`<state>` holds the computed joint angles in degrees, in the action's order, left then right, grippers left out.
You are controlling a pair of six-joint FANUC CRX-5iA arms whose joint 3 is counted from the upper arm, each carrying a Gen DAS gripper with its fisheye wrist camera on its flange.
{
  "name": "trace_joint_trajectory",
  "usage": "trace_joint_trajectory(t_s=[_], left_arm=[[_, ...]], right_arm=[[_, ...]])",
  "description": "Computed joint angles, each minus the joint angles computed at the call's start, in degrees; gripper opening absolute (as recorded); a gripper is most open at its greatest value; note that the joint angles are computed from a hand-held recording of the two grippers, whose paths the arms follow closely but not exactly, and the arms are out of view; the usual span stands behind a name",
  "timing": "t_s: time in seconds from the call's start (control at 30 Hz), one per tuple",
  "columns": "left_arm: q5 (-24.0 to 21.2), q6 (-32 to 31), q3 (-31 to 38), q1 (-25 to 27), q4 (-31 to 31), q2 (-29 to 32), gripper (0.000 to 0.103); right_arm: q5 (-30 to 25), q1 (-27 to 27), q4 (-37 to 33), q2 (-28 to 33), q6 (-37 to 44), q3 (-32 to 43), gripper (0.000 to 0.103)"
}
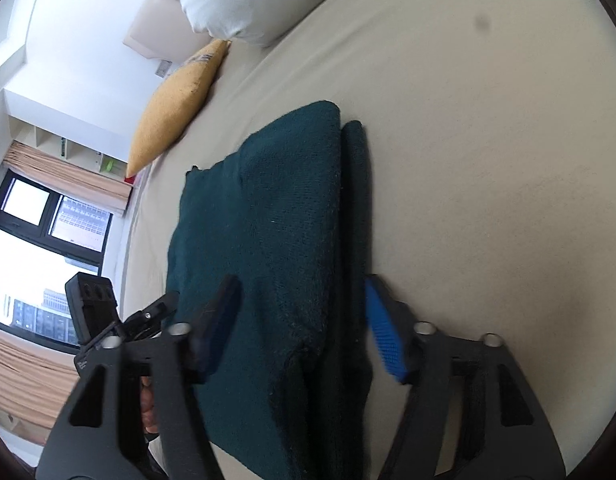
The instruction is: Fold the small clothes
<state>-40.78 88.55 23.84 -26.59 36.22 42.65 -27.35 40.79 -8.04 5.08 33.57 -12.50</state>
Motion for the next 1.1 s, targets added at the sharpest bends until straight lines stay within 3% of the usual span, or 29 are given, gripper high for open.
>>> trace_joint_trajectory(t_s=[0.03,0.13,0.23,0.37,0.47,0.7,0.87,1.1], left_arm=[[-2.1,1.4,2.7,-0.1,-2.4,1.0,0.065],[-6.9,4.8,8.7,-0.3,-6.5,3.5,0.058],[-10.7,7.4,14.1,-0.9,-11.2,5.1,0.05],[-12.8,8.1,16.1,-1.7,-15.4,4.4,0.038],[-12.0,8.0,12.5,-1.6,-15.5,1.3,0.035],[-6.5,5.8,-1.6,-1.2,-19.7,-12.3,0.035],[-5.3,3.9,-9.7,0.1,-22.7,-21.2,0.035],[-1.4,0.6,-22.7,5.1,-21.9,-31.1,0.035]], right_arm=[[-1.9,0.2,0.7,0.3,0.0,0.6,0.041],[-4.9,0.9,3.1,1.8,0.1,2.3,0.032],[-7.9,3.1,11.0,3.2,-5.9,3.0,0.027],[-20.9,9.1,26.6,6.2,-12.6,6.5,0.022],[-28.0,13.1,33.8,7.6,-15.2,8.9,0.02],[-33.5,22.0,41.0,6.9,-17.0,11.8,0.02],[-34.1,27.9,43.3,7.4,-18.5,15.1,0.02],[-30.8,30.6,43.0,12.4,-20.0,21.9,0.02]])
